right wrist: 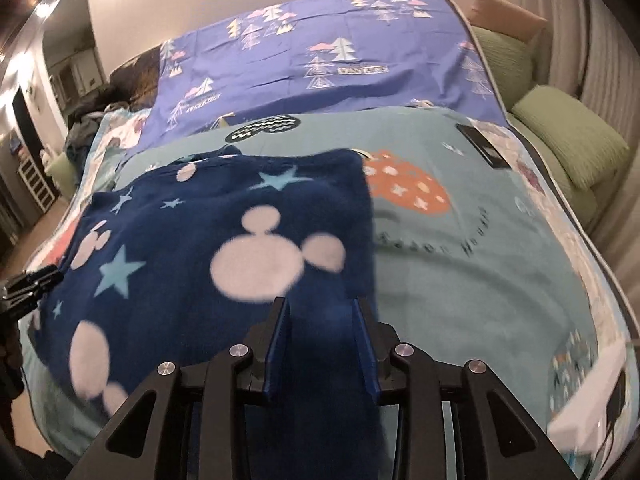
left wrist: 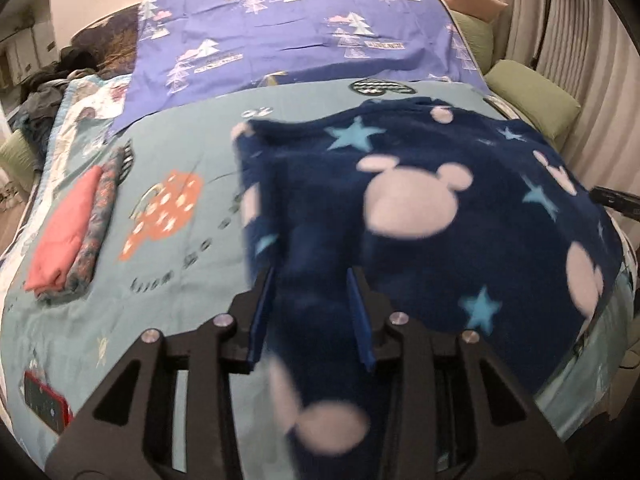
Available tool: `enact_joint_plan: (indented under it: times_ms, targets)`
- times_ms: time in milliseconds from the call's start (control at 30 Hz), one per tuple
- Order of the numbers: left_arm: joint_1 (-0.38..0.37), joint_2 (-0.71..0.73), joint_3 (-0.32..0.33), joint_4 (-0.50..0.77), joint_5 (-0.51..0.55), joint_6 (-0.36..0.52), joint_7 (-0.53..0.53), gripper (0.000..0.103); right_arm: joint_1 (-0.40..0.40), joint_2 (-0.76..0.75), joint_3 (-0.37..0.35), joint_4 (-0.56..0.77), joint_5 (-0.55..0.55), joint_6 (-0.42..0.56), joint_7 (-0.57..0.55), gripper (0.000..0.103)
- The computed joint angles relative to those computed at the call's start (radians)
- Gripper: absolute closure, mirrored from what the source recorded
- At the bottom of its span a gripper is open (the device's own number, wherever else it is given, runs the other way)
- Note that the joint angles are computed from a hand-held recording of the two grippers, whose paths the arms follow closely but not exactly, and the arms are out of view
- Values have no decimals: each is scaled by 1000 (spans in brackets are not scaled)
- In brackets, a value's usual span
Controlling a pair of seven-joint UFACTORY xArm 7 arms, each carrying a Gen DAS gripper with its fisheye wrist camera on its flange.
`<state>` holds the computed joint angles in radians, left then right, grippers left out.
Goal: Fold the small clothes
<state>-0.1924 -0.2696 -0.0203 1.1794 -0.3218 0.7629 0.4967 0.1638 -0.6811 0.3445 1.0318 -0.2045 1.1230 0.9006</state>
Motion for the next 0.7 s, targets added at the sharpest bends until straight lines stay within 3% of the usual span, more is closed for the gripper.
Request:
enact_joint_plan:
  times_ms: [67,100,200,300,400,533,700]
  targets:
    - [21,-9,-1,-38,41,-3,-23,53,12,-37,-7,-50,37,30,29,65]
    - [23,-6,11,-53,18,-7,-28,50,20,-48,-14,-81,60,40,42,57]
    - [31,2,19,-32,-24,33,-81,51,25,-105,-15,-160,92,-5,109,50]
    - [31,-45,-2,-65,37,-2,-63,52,7,-70,12,-60,68,101,111,50]
    - [15,-103,25,-98,16,7,-22,52,-5,-65,50,17,28,173,119,50]
    - [28,-158,65,-134,-18,18,-27,52,-7,-39,91,100,-2,164,124,50]
    - [49,-168,106,-147,-49,49,-30,52,33,150,192,259,-51,110,59,47]
